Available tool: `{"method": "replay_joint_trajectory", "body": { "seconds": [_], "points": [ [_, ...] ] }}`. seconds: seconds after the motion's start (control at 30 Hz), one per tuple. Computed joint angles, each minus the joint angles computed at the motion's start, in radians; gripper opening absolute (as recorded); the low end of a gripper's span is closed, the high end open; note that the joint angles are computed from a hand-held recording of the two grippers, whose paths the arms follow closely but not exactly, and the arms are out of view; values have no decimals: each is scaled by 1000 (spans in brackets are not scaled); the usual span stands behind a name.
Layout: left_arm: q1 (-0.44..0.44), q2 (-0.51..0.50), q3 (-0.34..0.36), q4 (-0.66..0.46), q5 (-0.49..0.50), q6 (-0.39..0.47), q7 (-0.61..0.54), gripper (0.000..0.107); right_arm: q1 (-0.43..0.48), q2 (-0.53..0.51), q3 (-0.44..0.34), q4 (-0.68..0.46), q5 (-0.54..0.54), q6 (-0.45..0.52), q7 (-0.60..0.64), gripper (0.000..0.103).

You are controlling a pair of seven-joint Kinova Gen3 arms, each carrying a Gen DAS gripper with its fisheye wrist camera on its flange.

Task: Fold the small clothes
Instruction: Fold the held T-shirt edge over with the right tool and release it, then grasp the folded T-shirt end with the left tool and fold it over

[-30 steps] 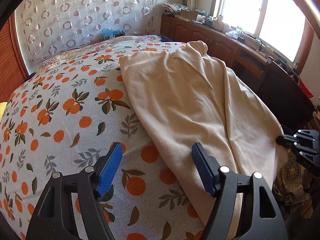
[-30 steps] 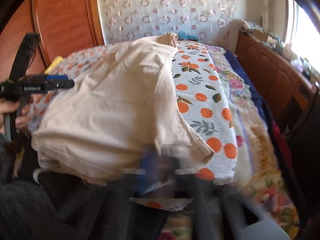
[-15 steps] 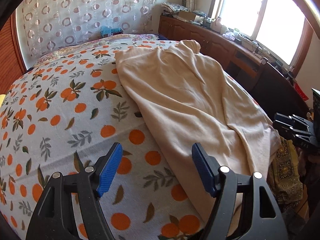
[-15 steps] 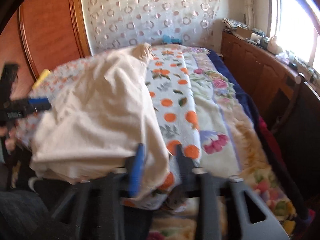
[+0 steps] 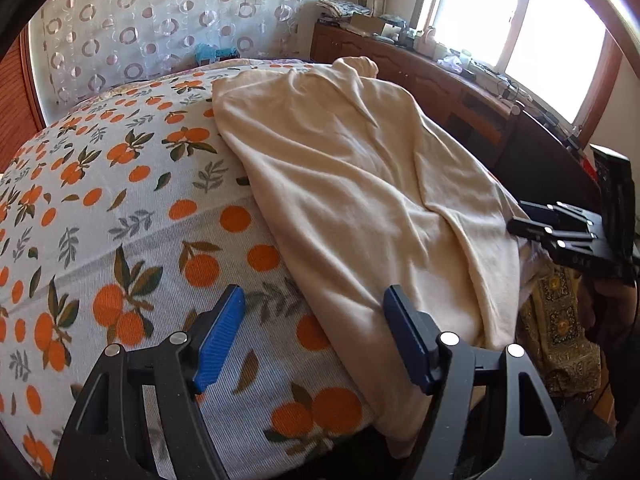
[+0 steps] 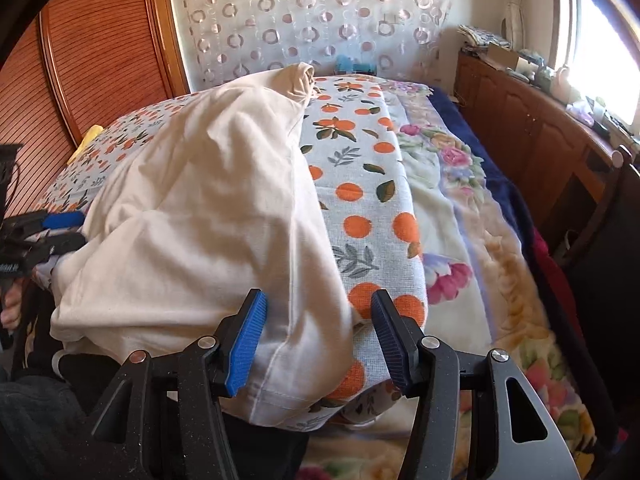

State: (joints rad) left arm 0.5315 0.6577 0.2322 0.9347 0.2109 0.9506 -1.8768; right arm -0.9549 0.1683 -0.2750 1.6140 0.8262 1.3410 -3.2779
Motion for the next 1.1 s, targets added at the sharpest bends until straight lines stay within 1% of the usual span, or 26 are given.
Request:
{"method": "replay_joint_trajectory", "body": {
  "seconds": [0.17,0.3,0.33,0.37,0.4,0.47,0.5,0.53,0.57,0.63,0.77,0.83,0.87,0.9,0.97,1.1],
  "points": [
    [-13,-51,5,87,10,-28,-4,73,-8,20,4,-22,4,18,14,56],
    [-18,-82,10,143,14,-55,-3,73,-15,16,6,-16,2,13,16,56],
    [-15,-90,9,156,10,-60,-3,73,-15,14,5,-14,2,10,18,51],
    [-15,-96,11,164,8,-60,-5,73,-16,11,3,-12,3,5,22,39],
    [-15,-97,13,166,8,-60,-8,73,-16,7,1,-10,1,1,32,34],
    [-14,-105,20,180,8,-65,-19,73,-8,-9,-3,3,-7,-35,47,11],
    [-16,-107,27,186,12,-65,-30,73,2,-19,-12,11,-10,-53,49,11],
    [-18,-107,32,186,16,-61,-39,66,-7,-19,-7,11,-8,-55,51,10],
    [-24,-105,44,184,25,-54,-60,59,1,-25,-21,20,2,-67,40,10],
    [-22,-99,51,172,35,-31,-83,46,-15,-48,-25,47,40,-90,-11,10],
    [-3,-97,37,161,28,-21,-88,40,-40,-76,-61,69,110,-48,-93,9],
    [-2,-96,34,155,29,-13,-86,20,-50,-84,-78,75,137,-24,-129,9],
    [-10,-95,40,156,39,-9,-94,17,-51,-88,-84,78,146,-18,-141,9],
    [-22,-95,49,155,55,-3,-106,9,-53,-91,-90,77,155,-11,-149,9],
    [-58,-93,74,142,104,19,-141,8,-60,-92,-101,70,178,4,-155,9],
    [-100,-110,88,115,176,35,-186,7,-76,-98,-116,53,227,25,-151,9]
  ]
}}
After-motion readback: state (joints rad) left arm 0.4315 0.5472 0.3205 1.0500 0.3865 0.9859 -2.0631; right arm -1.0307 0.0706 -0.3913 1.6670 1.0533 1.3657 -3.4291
